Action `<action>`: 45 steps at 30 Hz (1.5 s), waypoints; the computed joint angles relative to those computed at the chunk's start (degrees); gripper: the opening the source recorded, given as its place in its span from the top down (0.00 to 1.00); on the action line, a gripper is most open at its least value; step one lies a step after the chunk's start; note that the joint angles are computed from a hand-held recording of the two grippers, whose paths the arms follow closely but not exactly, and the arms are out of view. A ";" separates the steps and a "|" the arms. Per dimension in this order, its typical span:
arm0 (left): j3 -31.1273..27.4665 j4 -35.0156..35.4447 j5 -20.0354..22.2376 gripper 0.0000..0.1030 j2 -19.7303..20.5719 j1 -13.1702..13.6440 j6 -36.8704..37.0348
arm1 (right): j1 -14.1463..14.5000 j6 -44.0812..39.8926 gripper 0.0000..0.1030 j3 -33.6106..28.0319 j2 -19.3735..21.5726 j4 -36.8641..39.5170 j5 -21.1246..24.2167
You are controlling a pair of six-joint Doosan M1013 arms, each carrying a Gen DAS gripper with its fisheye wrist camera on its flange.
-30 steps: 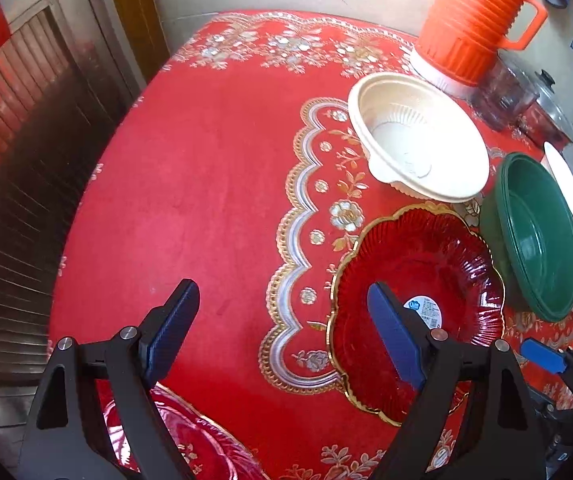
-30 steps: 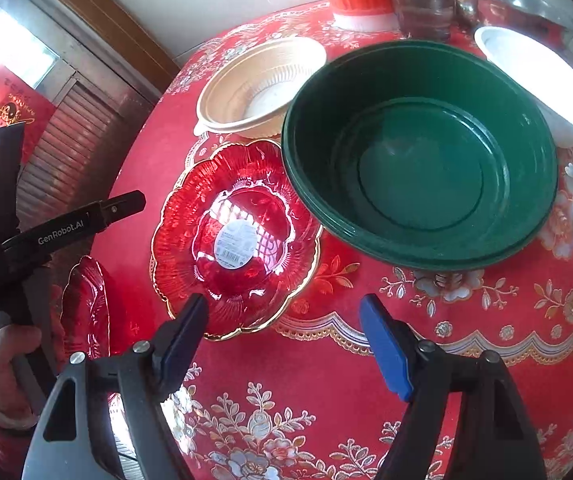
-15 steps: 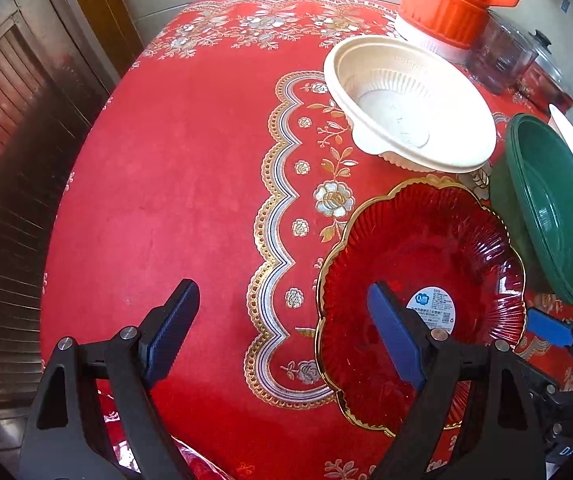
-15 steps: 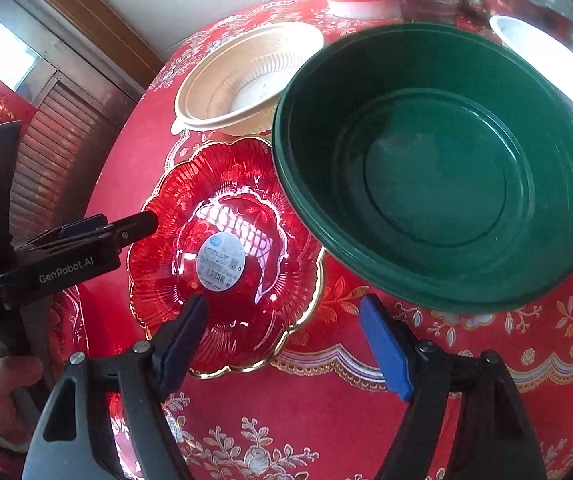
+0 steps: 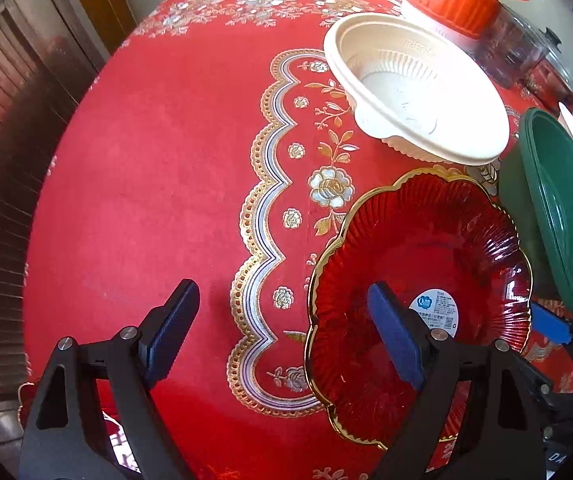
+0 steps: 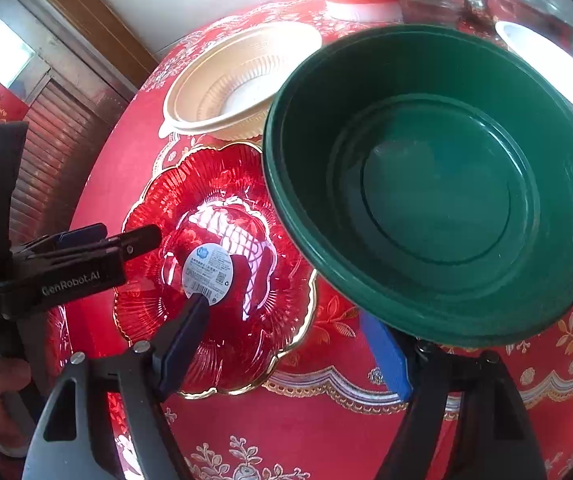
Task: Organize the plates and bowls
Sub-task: 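Close both grippers on the rim of the sticker plate, then carry the sticker plate onto the wedding plate and open both grippers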
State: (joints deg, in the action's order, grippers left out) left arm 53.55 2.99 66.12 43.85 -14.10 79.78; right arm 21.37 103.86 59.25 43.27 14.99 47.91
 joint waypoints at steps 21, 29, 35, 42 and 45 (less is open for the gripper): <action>2.70 -3.59 -1.51 0.75 -2.53 -0.21 3.39 | 0.87 -3.84 0.80 0.35 -0.03 -1.81 -2.66; 7.47 -3.63 -4.21 0.75 -7.06 1.44 0.84 | 1.24 -9.94 0.80 0.73 -1.63 1.96 -2.41; 12.00 -1.75 -6.68 0.75 -11.24 2.85 -4.09 | 2.17 -17.39 0.80 -1.17 -1.83 5.90 -0.57; 18.26 0.33 -9.11 0.75 -15.74 4.32 -10.36 | 3.84 -23.12 0.79 -5.26 -0.25 7.44 2.94; 20.44 1.49 -9.68 0.75 -17.31 4.80 -13.21 | 4.60 -25.06 0.79 -7.80 1.13 7.96 4.84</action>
State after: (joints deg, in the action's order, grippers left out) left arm 73.99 4.48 56.44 26.55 -9.30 66.57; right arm 25.98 78.80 51.45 44.40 22.95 52.76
